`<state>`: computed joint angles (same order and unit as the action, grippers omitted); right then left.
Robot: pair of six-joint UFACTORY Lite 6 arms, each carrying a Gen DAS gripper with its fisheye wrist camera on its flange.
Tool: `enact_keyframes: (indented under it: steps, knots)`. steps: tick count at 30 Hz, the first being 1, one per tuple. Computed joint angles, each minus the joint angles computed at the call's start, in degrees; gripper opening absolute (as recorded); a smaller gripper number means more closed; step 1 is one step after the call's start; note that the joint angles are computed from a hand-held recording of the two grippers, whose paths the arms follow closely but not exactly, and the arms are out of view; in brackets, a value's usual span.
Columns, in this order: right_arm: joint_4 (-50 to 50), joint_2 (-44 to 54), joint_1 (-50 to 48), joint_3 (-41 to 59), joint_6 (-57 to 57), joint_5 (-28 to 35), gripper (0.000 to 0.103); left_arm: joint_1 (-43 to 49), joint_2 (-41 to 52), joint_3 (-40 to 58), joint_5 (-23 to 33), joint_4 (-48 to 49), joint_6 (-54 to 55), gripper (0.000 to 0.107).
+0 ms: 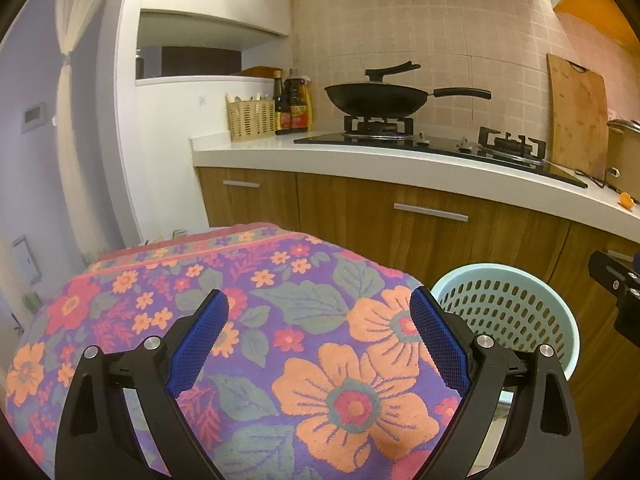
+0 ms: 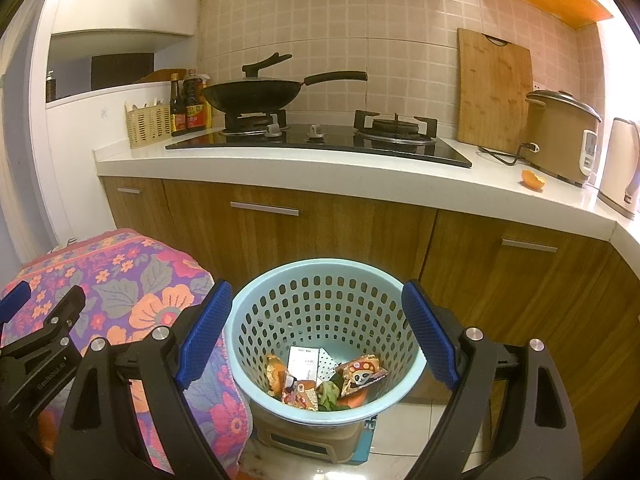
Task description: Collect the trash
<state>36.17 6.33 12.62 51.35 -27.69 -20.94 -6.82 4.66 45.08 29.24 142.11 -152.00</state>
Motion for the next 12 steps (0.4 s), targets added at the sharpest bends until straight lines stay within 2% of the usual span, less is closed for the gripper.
enact_keyframes:
  steps: [7,12]
  knots:
    - [-0.81,0.07,-0.51,-0.07,0.74,0.17,0.082,1.11,-0.18,0.3,-2.58,4.57,-3.71,0.094]
    - [-1.1,0.05,-0.59,-0.14,1.0,0.19,0.082,1.02,0.0,0.46,-2.43,3.89,-3.28,0.094]
